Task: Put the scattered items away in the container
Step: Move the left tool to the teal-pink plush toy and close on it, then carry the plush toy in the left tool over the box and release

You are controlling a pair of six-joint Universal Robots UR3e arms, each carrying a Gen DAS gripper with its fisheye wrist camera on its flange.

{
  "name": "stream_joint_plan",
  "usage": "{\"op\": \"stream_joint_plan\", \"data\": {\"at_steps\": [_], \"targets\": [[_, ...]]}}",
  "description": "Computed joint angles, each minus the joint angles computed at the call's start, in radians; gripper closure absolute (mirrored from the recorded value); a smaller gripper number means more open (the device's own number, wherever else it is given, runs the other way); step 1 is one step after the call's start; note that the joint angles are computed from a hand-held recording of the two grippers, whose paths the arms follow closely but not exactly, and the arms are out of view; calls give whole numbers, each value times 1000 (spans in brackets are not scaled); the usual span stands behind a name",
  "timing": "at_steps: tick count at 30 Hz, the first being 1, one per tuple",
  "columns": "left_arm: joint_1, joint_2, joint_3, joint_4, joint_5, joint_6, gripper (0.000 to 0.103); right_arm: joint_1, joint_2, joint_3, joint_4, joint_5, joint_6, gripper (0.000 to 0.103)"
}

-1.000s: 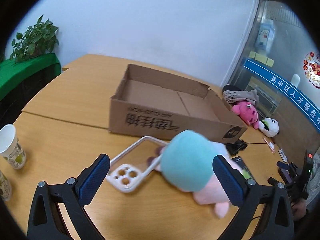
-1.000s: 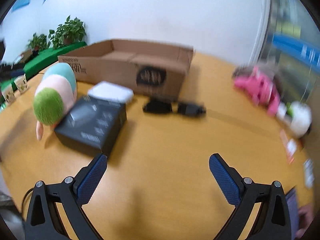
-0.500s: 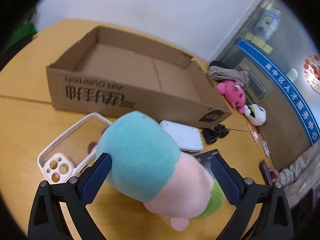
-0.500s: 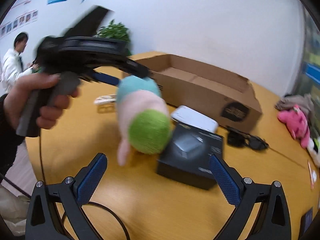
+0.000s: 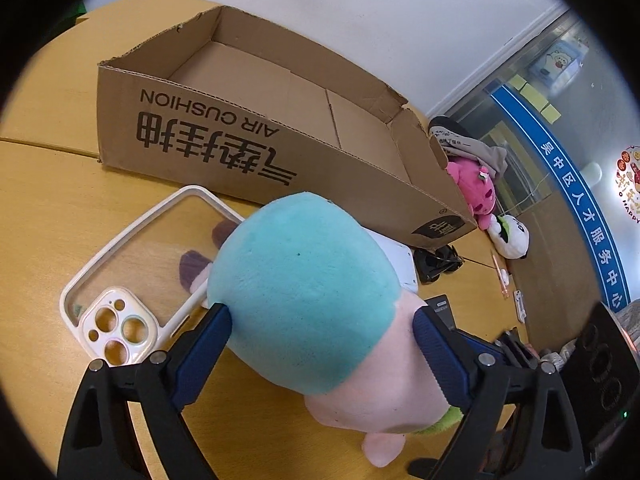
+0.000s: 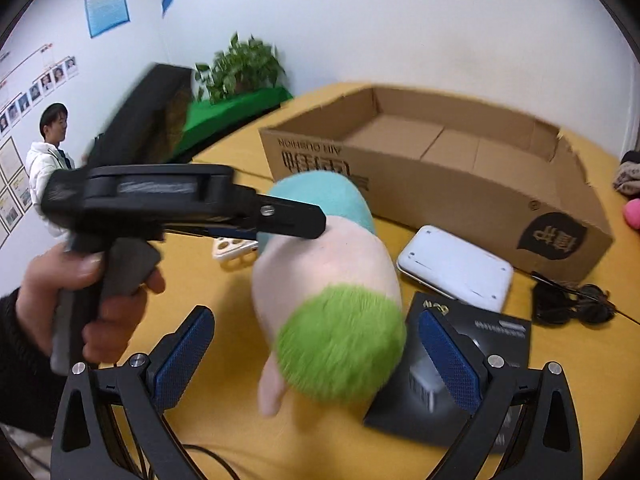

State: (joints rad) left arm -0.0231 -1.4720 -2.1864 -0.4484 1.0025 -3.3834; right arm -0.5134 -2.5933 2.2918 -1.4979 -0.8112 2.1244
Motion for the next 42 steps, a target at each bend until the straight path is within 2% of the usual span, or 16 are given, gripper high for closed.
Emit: {"op": "stream_joint_plan", "data": {"at_steps": [2, 3, 4, 5, 6, 8, 11, 12, 19, 21, 27, 34, 42], "targets": [[15, -14, -3, 7, -27, 5, 11, 121, 163, 22, -217, -35, 127, 0], [25, -18, -7, 7, -44, 14, 11, 157, 207, 16, -257, -52, 166, 1], [31, -19, -11, 9, -54, 24, 12, 194, 239, 23, -311, -76, 216, 4], [35, -17, -12, 1, -62, 41, 18, 250, 294, 41, -415, -122, 291, 7], [39, -6, -16, -9, -67, 61, 21, 275, 308, 54, -458, -150, 325, 15], [54, 24, -34, -15, -85, 73, 34, 274, 278, 71, -443, -159, 343, 15], [74, 69, -44, -50, -110, 81, 45, 257, 230, 70, -403, -160, 349, 18], [75, 77, -38, -58, -111, 80, 46, 244, 209, 68, -380, -152, 351, 18], [60, 86, 74, -119, -93, 83, 49, 246, 199, -9, -360, -139, 419, 19], [50, 91, 145, -158, -80, 99, 49, 224, 179, -46, -328, -109, 421, 19], [18, 56, 364, -235, -44, 127, 49, 206, 207, -162, -372, -48, 468, 19], [-3, -9, 581, -290, -10, 157, 49, 250, 323, -275, -520, -26, 562, 19], [16, -127, 874, -388, -9, 202, 50, 387, 545, -468, -739, -85, 710, 22]]}}
